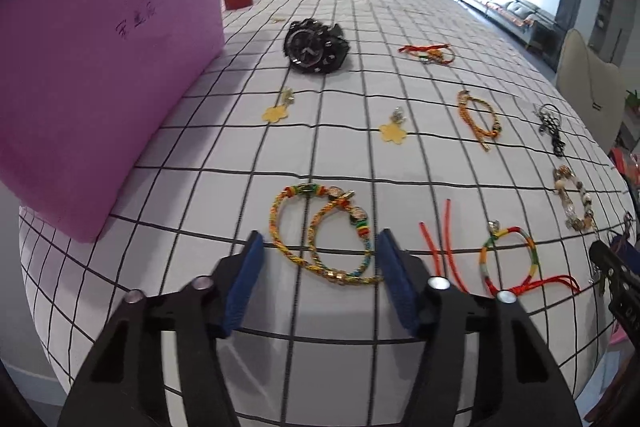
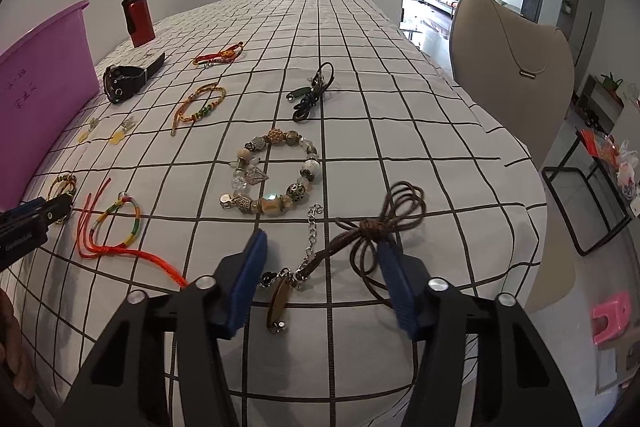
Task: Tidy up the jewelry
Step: 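Move left tool to the gold braided bracelet while right tool approaches the brown cord necklace, then close left gripper on the braided bracelet while right gripper closes on the brown cord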
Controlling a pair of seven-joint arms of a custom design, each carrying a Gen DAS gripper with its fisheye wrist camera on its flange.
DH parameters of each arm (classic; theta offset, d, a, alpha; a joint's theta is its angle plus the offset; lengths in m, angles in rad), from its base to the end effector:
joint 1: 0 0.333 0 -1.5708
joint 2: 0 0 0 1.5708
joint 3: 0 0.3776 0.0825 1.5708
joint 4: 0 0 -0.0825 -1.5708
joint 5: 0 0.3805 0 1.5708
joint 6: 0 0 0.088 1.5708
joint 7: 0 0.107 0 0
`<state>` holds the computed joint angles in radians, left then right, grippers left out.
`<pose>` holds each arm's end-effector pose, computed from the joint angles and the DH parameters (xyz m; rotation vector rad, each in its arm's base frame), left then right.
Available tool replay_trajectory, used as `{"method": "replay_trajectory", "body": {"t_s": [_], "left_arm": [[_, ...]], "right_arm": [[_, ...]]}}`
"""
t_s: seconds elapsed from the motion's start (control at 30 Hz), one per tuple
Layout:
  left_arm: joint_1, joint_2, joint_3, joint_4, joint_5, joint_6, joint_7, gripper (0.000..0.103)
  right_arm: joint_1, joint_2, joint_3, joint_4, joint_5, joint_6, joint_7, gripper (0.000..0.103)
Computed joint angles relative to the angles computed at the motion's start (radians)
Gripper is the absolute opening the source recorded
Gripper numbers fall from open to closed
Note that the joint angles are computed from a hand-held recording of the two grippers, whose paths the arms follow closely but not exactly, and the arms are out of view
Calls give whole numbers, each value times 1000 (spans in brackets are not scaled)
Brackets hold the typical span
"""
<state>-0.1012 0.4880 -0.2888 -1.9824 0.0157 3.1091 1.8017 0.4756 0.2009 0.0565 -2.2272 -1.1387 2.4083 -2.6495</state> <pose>0.6426 -0.2379 0.3595 -1.3033 2.3516 -0.8014 0.4826 0.2766 0.3466 -1.1963 2.3795 -0.8821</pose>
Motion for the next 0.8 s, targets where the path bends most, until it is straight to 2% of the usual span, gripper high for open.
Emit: {"method": "replay_trajectory", "body": {"t_s": [0.07, 0.1, 0.13, 0.17, 0.2, 0.27, 0.6, 0.8], "left_arm": [[16, -3, -24, -7, 2, 2, 18, 33], [22, -3, -35, -9, 2, 1, 26, 29], [33, -4, -53, -12, 2, -1, 38, 19], [31, -4, -53, -12, 2, -2, 43, 10], [32, -6, -58, -16, 2, 1, 50, 7], [14, -10, -39, -22, 2, 11, 44, 6], [99, -48, -136, -66, -50, -13, 101, 5], [114, -104, -152, -60, -131, -105, 118, 5]], "right_arm": [[1, -3, 0, -4, -5, -1, 7, 41], [1, -5, 0, -5, -7, 0, 10, 35], [0, -6, 0, -7, -8, 0, 12, 31], [-1, -8, 0, -9, -10, 2, 14, 19], [-2, -11, 0, -12, -12, 5, 20, 4], [-9, -20, -4, -27, -34, 34, 55, 4], [-22, -50, 11, -44, -65, 82, 76, 3], [-29, -91, 28, -39, -13, 109, -7, 3]]}}
